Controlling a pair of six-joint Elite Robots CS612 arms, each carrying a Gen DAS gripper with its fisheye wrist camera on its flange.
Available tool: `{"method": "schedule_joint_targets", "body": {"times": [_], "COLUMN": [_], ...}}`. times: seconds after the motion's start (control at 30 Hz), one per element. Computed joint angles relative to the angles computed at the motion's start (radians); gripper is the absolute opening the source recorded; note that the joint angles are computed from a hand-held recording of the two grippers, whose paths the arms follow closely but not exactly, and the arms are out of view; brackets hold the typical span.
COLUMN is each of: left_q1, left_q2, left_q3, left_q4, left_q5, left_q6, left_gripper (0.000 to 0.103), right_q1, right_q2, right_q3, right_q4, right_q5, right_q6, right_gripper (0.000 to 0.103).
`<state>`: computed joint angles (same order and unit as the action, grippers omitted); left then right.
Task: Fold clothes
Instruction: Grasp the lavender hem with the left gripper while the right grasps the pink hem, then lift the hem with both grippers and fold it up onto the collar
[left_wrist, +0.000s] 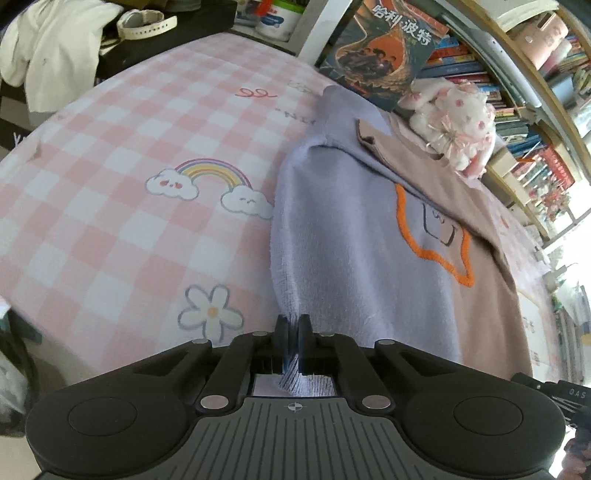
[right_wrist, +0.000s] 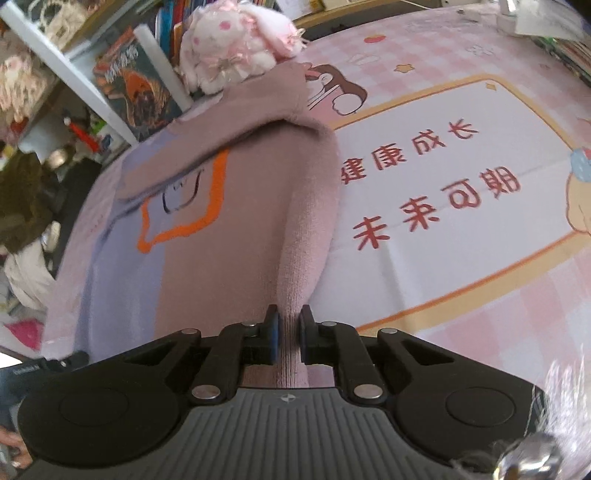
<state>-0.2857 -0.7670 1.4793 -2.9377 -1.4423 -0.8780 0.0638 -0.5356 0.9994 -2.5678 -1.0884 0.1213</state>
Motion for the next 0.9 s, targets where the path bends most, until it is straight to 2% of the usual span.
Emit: {"method": "schedule_joint_targets", "body": {"times": [0.33,0.57,0.67,0.8,0.9], "left_q1": [-0.035,-0.062,-0.064,-0.054,-0.043], "left_q2": [-0.07,-0.101,-0.101,-0.08,-0.046], "left_q3": [0.126,0.19,0.203,0.175,0.121], "left_q4": [-0.1,-0.122,-0.206,-0.366,-0.478], "left_q5": [-0.031,-0.046,-0.035,-0.009,0.018], "left_q6": [-0.089,-0.163,-0.201,-0.219,-0.229], "left_gripper": [0.003,0.003,0.003,0.003,0.003], "right_q1": [-0.046,-0.077,-0.09,-0.102,-0.108], "right_q2": [-0.096,-0.153,-0.169,-0.175,-0.157], "right_q3": [0.171,0.274,0.304,0.307,0.277], "right_q4": [-0.046,-0.003,-0.011,-0.09,-0.211], "right_q5": [0.091,0.121,0.144,0.213,0.282], "right_q6": [0.016,-0.032,-0.026,-0.005,0.086], "right_gripper": [0.009,0.009,0.009,0.009,0.009]}}
